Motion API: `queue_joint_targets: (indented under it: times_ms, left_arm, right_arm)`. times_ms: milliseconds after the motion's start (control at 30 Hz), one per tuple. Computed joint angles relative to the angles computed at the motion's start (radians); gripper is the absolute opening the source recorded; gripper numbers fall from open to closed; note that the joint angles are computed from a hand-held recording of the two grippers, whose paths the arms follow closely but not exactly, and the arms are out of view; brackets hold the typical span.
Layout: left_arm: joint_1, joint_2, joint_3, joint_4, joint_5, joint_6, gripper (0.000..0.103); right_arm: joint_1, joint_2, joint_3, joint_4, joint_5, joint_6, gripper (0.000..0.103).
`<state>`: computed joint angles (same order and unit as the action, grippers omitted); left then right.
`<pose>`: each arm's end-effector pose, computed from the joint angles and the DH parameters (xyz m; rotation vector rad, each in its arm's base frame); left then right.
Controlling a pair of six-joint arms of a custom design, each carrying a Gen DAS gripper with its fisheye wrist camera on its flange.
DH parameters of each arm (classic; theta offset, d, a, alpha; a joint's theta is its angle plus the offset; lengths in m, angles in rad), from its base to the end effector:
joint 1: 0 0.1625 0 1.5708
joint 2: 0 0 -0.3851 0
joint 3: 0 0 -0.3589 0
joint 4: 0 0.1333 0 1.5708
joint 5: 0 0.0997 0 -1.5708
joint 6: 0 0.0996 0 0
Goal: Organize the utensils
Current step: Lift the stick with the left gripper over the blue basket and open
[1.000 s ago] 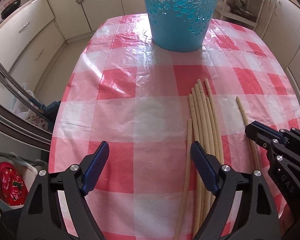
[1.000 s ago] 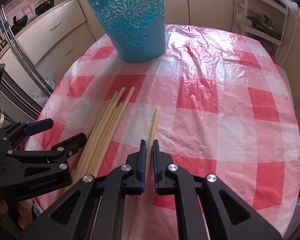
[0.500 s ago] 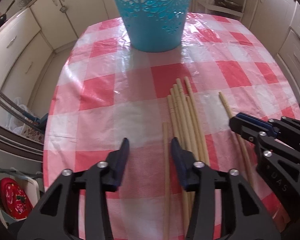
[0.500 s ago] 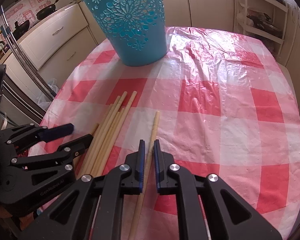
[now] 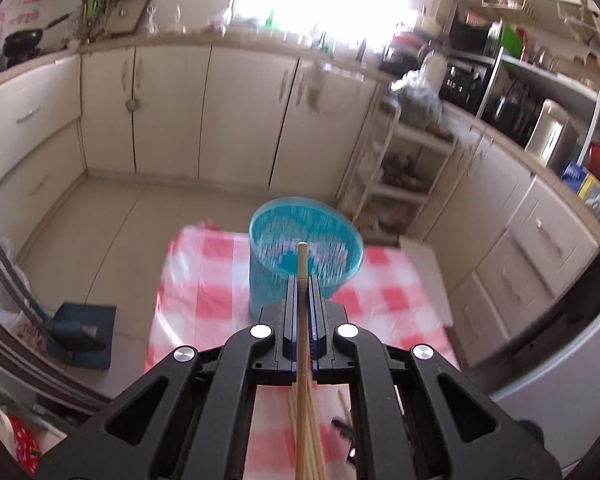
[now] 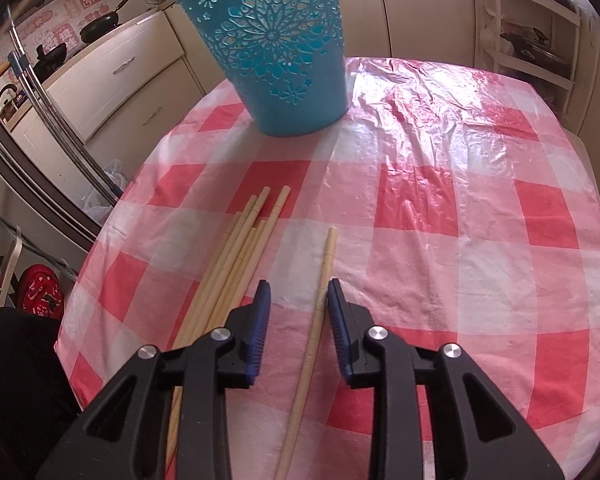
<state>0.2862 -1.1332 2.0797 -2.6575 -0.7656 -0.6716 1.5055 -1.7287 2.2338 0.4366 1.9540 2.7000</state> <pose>-0.4039 -0.3327 0.1657 0.7145 2.5168 -1.0263 0.0810 -0.2331 0.2358 0.3176 -2.5250 0.6764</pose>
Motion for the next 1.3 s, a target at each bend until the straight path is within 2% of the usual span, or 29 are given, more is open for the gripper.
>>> queue_joint_targets:
  times_ms: [133,200,267,333,433,500,600,833,933,1033,1100,1167,1200,1300]
  left_arm:
    - [0.023,0.138,-0.113,-0.294,0.108,0.209,0.004]
    - [0.039,0.208,-0.176,-0.394,0.151,0.282,0.004]
    - [0.059,0.311,-0.255,-0.522,0.217,0.387,0.004]
    - [0.094,0.422,-0.348,-0.648,0.253,0.485,0.004]
    - [0.135,0.518,-0.449,-0.711,0.271,0.515,0.004]
    - [0.164,0.562,-0.491,-0.701,0.274,0.495,0.004]
    - [0.196,0.582,-0.493,-0.635,0.265,0.424,0.005]
    - [0.209,0.545,-0.372,-0.527,0.256,0.34,0.005]
    - [0.202,0.509,-0.318,-0.476,0.246,0.306,0.009]
    - [0.175,0.448,-0.239,-0.425,0.253,0.257,0.031]
    - [0.141,0.391,-0.166,-0.379,0.275,0.205,0.055]
    - [0.103,0.326,-0.091,-0.328,0.29,0.154,0.064]
    - [0.084,0.29,-0.055,-0.29,0.297,0.122,0.071]
    - [0.036,0.192,0.044,-0.207,0.316,0.025,0.083]
  right_arm:
    - [-0.003,-0.004,0.004,-0.008,-0.003,-0.007,0.033]
    - [-0.009,-0.01,0.008,-0.011,-0.012,-0.011,0.033]
    - [-0.008,-0.015,0.013,-0.015,-0.013,-0.015,0.033]
    - [-0.012,-0.019,0.017,-0.019,-0.019,-0.022,0.034]
    - [-0.006,-0.019,0.021,-0.025,-0.015,-0.03,0.036]
    - [-0.001,-0.015,0.019,-0.027,-0.01,-0.032,0.036]
    - [-0.016,-0.017,0.013,-0.016,-0.027,-0.029,0.036]
    - [-0.012,-0.013,0.014,-0.025,-0.022,-0.031,0.036]
    - [-0.009,-0.014,0.017,-0.031,-0.018,-0.037,0.036]
    - [-0.011,-0.012,0.011,-0.018,-0.019,-0.028,0.036]
    - [-0.034,-0.024,0.006,0.008,-0.044,-0.017,0.036]
    - [-0.055,-0.041,0.008,0.019,-0.06,-0.017,0.035]
    - [-0.049,-0.04,0.008,0.016,-0.048,-0.019,0.034]
    - [-0.008,-0.021,0.008,-0.007,0.004,-0.012,0.033]
